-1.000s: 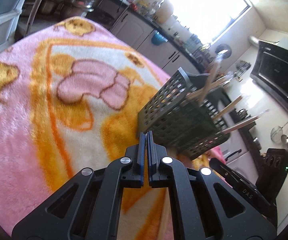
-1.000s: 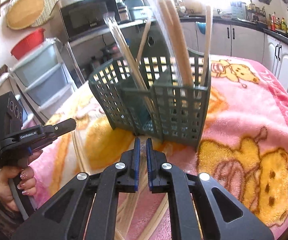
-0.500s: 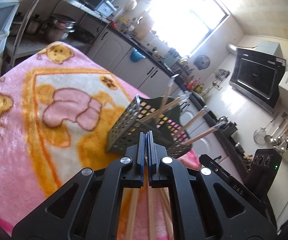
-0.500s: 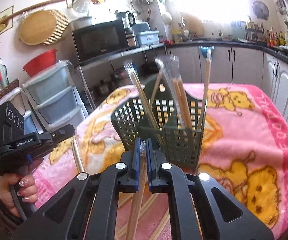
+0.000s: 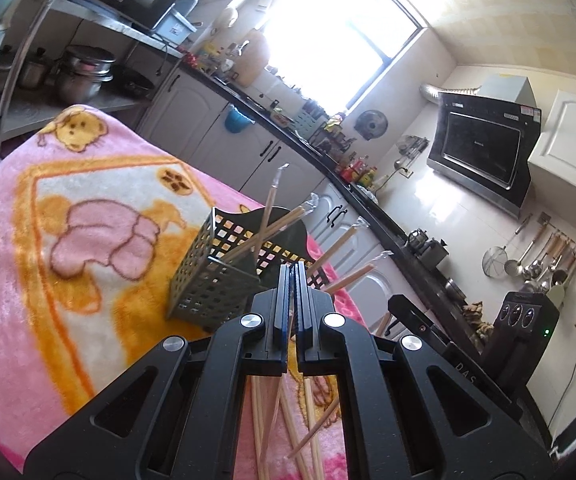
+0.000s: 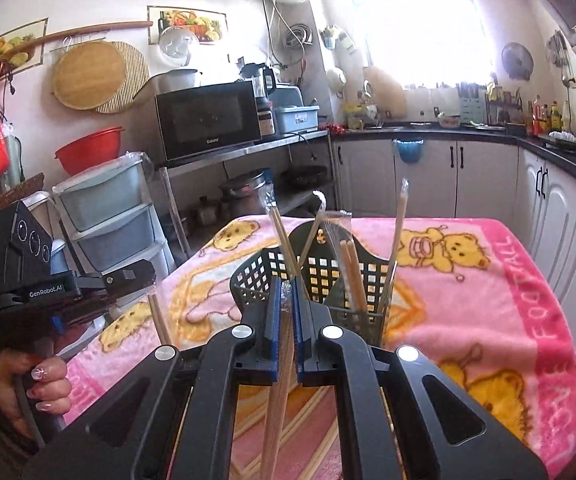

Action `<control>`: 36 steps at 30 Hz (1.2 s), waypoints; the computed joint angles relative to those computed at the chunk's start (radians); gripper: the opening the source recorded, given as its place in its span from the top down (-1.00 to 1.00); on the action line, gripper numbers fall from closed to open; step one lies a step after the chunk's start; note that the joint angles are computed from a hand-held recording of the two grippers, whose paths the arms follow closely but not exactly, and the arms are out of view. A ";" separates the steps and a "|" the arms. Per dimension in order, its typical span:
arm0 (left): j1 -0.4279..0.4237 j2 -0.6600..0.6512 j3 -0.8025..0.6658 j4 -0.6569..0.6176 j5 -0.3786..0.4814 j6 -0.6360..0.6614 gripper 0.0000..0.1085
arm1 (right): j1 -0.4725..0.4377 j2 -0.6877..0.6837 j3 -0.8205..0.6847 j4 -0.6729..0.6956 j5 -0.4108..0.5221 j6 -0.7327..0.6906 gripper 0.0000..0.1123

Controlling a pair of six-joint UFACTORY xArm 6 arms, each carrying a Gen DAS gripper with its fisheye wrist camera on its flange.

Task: Organize utensils
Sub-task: 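Lift both held chopsticks upright and carry them above the green caddy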

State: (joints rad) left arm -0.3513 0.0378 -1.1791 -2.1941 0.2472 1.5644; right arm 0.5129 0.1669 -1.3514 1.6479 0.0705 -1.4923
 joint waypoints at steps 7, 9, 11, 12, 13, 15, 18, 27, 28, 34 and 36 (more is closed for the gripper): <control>-0.013 0.006 -0.024 0.028 -0.008 -0.001 0.99 | -0.002 -0.019 0.001 0.081 0.005 -0.082 0.90; -0.019 0.008 -0.037 0.045 -0.012 -0.005 0.99 | -0.002 -0.027 0.000 0.099 0.007 -0.101 0.91; -0.024 0.009 -0.048 0.070 -0.012 -0.017 0.99 | -0.003 -0.034 0.001 0.122 0.009 -0.125 0.91; -0.027 0.011 -0.054 0.079 -0.016 -0.019 0.99 | -0.003 -0.037 0.000 0.125 0.010 -0.130 0.91; -0.029 0.011 -0.058 0.086 -0.018 -0.021 0.99 | -0.001 -0.039 -0.001 0.127 0.008 -0.132 0.91; -0.035 0.014 -0.071 0.103 -0.020 -0.024 0.99 | -0.001 -0.041 -0.003 0.130 0.012 -0.138 0.91; -0.043 0.019 -0.091 0.131 -0.028 -0.032 0.99 | 0.000 -0.050 -0.006 0.147 0.013 -0.159 0.91; -0.057 0.024 -0.127 0.204 -0.037 -0.061 0.99 | 0.004 -0.061 -0.021 0.152 0.019 -0.184 0.91; -0.058 0.024 -0.132 0.213 -0.036 -0.065 0.99 | 0.005 -0.063 -0.023 0.149 0.021 -0.185 0.91; -0.064 0.031 -0.174 0.267 -0.046 -0.086 0.99 | 0.012 -0.062 -0.044 0.133 0.026 -0.187 0.91; -0.067 0.036 -0.194 0.289 -0.054 -0.097 0.99 | 0.010 -0.062 -0.054 0.128 0.036 -0.182 0.91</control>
State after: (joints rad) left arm -0.4181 0.0737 -1.3736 -1.9052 0.1934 1.4675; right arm 0.5227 0.1052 -1.4050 1.7758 0.1068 -1.6739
